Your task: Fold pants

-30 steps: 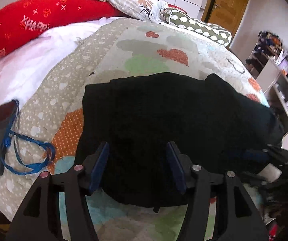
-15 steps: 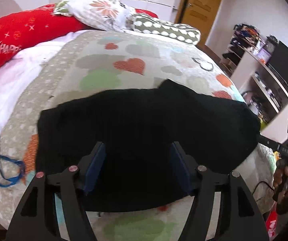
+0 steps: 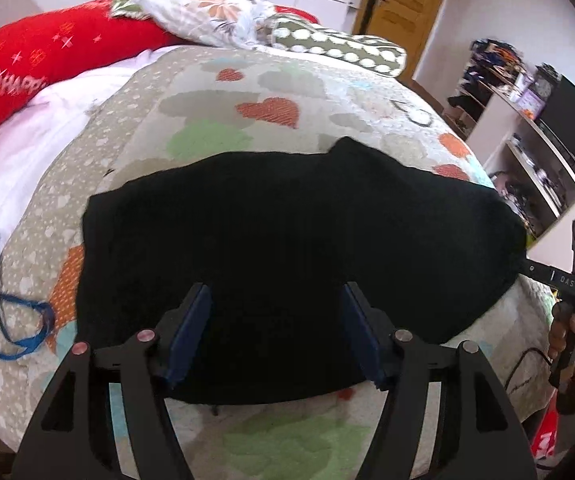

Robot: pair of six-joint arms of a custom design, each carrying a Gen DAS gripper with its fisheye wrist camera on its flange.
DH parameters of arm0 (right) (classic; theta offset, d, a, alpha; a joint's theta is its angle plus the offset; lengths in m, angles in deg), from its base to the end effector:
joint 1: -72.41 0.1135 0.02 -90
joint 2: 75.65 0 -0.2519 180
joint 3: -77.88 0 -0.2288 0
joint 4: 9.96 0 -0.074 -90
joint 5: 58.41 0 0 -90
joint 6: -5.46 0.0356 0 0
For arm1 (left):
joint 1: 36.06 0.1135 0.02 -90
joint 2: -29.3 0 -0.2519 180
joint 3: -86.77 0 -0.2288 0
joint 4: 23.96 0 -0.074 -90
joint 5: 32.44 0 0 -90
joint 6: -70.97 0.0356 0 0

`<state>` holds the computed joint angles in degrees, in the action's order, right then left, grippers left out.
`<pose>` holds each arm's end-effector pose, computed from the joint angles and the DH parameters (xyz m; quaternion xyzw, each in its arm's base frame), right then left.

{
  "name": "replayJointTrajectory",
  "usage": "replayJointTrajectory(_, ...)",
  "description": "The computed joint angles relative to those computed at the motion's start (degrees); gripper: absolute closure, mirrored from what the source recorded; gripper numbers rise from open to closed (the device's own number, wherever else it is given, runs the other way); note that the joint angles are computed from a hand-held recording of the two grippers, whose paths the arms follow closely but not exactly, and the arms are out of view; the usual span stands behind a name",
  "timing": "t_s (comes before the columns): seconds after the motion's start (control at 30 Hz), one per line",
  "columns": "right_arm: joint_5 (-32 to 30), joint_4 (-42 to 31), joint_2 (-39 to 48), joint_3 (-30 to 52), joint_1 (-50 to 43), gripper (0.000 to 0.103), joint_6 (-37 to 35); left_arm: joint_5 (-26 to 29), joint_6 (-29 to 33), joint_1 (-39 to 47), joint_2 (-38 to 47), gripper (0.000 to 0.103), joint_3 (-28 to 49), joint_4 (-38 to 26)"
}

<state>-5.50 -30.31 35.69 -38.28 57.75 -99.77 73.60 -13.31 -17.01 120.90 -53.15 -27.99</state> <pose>0.3004 -0.0564 0.0846 -0.0657 0.9301 0.2546 0.2565 0.2212 0.0660 0.0970 -0.0687 0.9442 -0.0673 0.3150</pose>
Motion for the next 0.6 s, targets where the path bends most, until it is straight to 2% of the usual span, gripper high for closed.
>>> replayJointTrajectory(0.03,-0.2,2.2,0.1,-0.6,0.3,0.06,1.7,0.2,0.0,0.7,0.2,0.037,0.1,-0.1)
replayJointTrajectory(0.07,-1.1,3.4,0.1,-1.0,0.5,0.09,2.7,0.5,0.0,1.6,0.4,0.037,0.3,-0.3)
replayJointTrajectory(0.1,-3.4,2.8,0.2,-0.8,0.5,0.101,2.8,1.1,0.3,2.8,0.2,0.037,0.5,-0.9)
replayJointTrajectory(0.2,-9.7,0.5,-1.6,-1.5,-0.6,0.101,2.0,1.7,2.0,5.4,-0.8,0.037,0.3,-1.5)
replayJointTrajectory(0.3,-17.9,-6.5,1.5,1.6,-2.1,0.101,-1.0,1.8,3.0,8.1,-0.4,0.037,0.6,-1.8)
replayJointTrajectory(0.33,-17.2,-7.0,2.6,2.1,-1.8,0.101,-1.8,2.0,3.0,8.8,-0.1,0.037,0.8,-2.0)
replayJointTrajectory(0.4,-9.3,-4.0,2.8,0.7,-0.2,0.094,-1.4,2.5,3.1,10.3,-0.2,0.037,1.0,-2.5)
replayJointTrajectory(0.43,-7.9,-3.2,2.9,0.3,-0.5,0.095,-1.3,3.0,3.3,10.9,-0.5,0.037,1.0,-2.8)
replayJointTrajectory(0.47,-9.3,-3.9,3.3,0.6,-1.9,0.093,-1.2,3.3,3.6,11.5,-1.0,0.037,1.0,-3.1)
replayJointTrajectory(0.53,-11.9,-7.3,3.3,1.9,-5.4,0.081,-2.4,3.5,4.5,12.6,-2.2,0.037,0.9,-3.8)
replayJointTrajectory(0.6,-12.0,-10.7,0.6,2.4,-8.9,0.058,-5.2,3.6,5.1,14.3,-3.0,0.037,1.3,-4.7)
